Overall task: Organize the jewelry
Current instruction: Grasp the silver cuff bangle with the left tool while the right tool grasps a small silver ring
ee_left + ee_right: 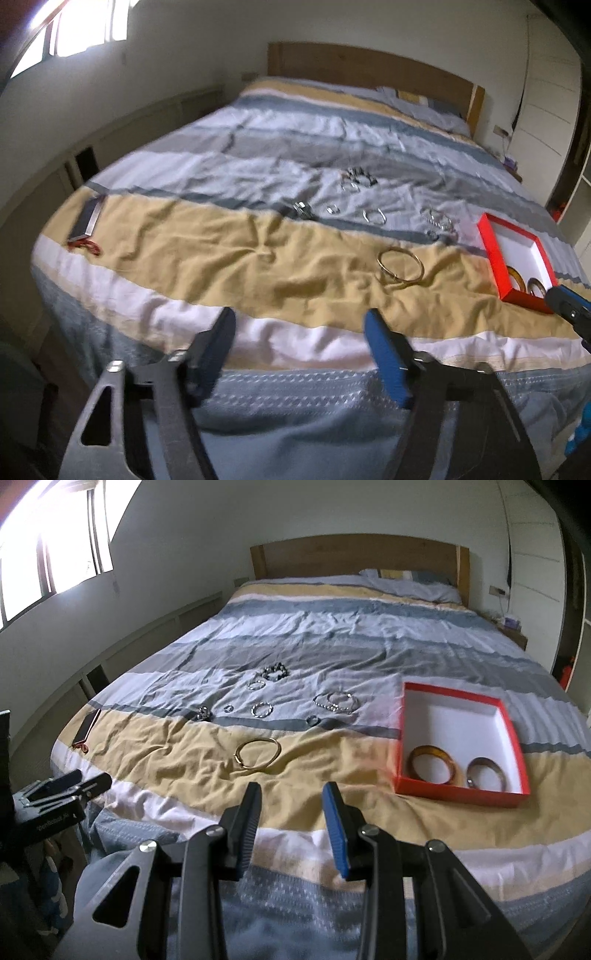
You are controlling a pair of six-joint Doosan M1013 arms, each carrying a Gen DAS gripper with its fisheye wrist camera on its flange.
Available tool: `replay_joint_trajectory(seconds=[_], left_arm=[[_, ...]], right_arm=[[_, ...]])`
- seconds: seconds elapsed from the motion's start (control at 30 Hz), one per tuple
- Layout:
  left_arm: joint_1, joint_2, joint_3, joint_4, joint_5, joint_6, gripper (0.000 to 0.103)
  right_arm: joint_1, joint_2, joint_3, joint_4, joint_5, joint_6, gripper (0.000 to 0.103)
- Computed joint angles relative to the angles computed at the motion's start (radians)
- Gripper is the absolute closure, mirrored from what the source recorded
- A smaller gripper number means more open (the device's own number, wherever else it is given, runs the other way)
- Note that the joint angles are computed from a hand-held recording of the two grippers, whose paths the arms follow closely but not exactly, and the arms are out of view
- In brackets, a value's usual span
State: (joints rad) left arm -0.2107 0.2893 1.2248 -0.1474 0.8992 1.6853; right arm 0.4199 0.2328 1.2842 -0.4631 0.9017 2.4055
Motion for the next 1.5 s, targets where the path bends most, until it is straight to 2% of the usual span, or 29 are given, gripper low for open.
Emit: replay_joint_trajectory(seconds=[0.13, 0.4, 0.6, 0.7, 0.87, 1.03, 1.3, 1.33, 1.43, 1.5], left_arm=[[-0.011, 0.062, -0.064, -0.047, 0.056, 0.019, 0.048], [-0.036, 0.203, -0.238, -0.173, 0.158, 0.076, 0.068], [-0.056, 0.307, -0.364, -0.186, 0.245, 0.069, 0.078], [-0.057, 0.348, -0.408, -0.224, 0.313, 0.089, 0.079], [-0.068, 0.362, -0.405, -0.221, 0.343, 0.128, 0.08], [-0.059, 0.372, -0.411, -0.244, 0.353, 0.118, 0.091], [-0.074, 0.397, -0.453, -0.212, 0.387, 0.156, 0.096], [-0.077, 0.4, -0.458, -0.205, 0.388, 0.157, 0.096], [-0.082, 0.392, -0.447, -0.191, 0.36, 0.159, 0.096], [-0.084, 0.38, -0.429, -0.181, 0.333, 0.161, 0.098]], right_arm=[[-0.041, 0.029, -0.013, 0.062, -0.018, -0.038, 0.07], [-0.121, 0.112, -0.076, 0.188, -0.062, -0.134, 0.07], [-0.155, 0.172, -0.134, 0.239, -0.078, -0.198, 0.07], [-0.167, 0.203, -0.164, 0.272, -0.076, -0.244, 0.07], [-0.179, 0.252, -0.214, 0.308, -0.054, -0.306, 0.07], [-0.188, 0.295, -0.252, 0.337, -0.026, -0.344, 0.07], [-0.192, 0.324, -0.278, 0.33, -0.003, -0.347, 0.071], [-0.191, 0.325, -0.279, 0.326, 0.0, -0.346, 0.072], [-0.193, 0.323, -0.276, 0.328, -0.001, -0.339, 0.084], [-0.193, 0.319, -0.275, 0.326, -0.001, -0.338, 0.084]])
